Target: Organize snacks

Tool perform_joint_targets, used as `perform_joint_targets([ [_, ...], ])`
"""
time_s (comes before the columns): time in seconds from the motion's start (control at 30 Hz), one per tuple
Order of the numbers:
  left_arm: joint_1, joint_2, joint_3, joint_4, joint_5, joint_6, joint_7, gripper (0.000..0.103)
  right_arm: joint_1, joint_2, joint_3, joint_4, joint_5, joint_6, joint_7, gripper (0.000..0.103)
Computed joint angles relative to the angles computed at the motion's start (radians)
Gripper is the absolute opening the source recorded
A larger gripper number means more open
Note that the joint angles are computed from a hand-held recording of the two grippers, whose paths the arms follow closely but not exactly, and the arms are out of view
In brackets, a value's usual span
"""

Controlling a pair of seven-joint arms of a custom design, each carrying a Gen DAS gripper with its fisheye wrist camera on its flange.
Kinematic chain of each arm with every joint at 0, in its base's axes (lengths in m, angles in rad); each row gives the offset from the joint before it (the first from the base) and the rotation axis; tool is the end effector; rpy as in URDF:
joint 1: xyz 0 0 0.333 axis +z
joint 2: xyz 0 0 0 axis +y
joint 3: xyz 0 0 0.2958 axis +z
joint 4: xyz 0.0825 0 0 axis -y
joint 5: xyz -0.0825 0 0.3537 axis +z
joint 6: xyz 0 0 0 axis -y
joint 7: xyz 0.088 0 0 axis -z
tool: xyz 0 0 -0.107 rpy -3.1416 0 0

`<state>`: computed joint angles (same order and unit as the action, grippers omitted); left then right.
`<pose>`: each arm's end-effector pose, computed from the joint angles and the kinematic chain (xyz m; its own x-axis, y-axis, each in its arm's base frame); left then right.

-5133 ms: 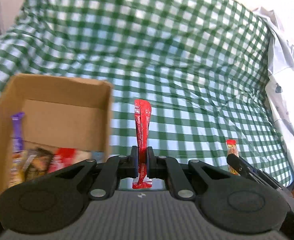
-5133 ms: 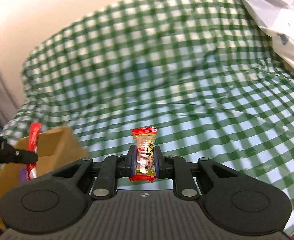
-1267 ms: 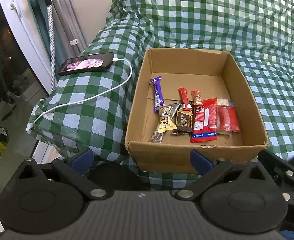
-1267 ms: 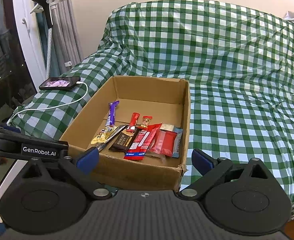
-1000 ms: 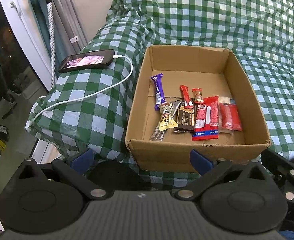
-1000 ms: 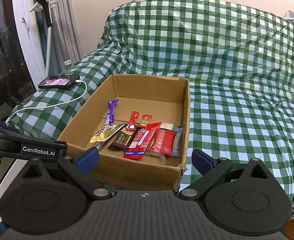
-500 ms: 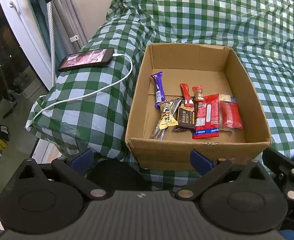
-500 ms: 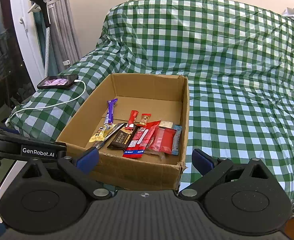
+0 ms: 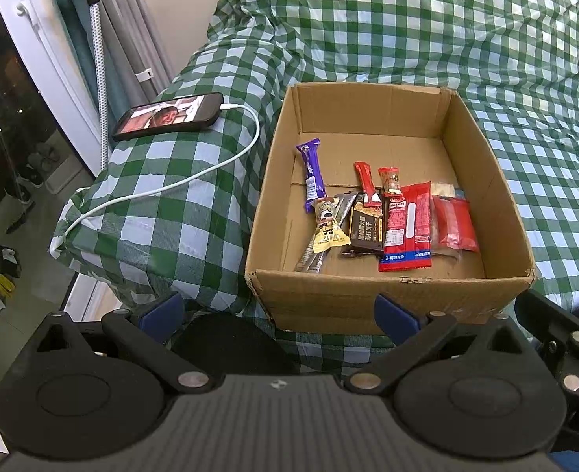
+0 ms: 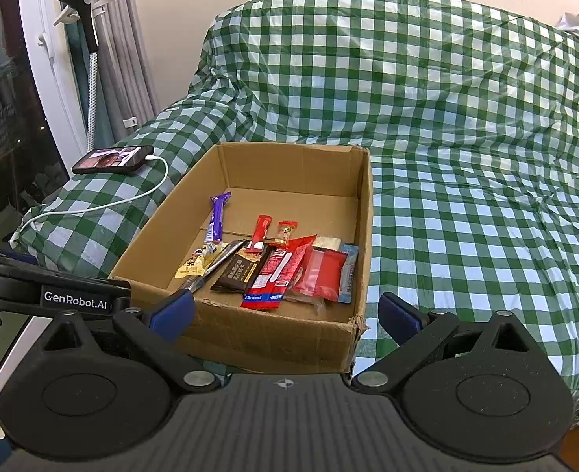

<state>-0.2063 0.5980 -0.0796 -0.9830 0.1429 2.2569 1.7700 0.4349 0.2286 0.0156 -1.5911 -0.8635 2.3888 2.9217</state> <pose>0.7018 -0.1802 0.5824 -0.4086 -0.8860 -0.2194 -0.6661 0.4538 -0.5920 0.5823 0.2729 0.5555 -0.3511 -0.9278 -0.1259 -0.5420 0.3111 -0.7807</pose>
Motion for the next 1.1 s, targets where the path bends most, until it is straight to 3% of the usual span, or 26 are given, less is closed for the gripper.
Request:
perform_joint_targets([
  [1.1,-0.008,0.017,0.002,0.030,0.008,-0.023,0.006,0.103,0.005,0.012,-0.005,0.012,0.005,-0.005,0.002,0.100],
])
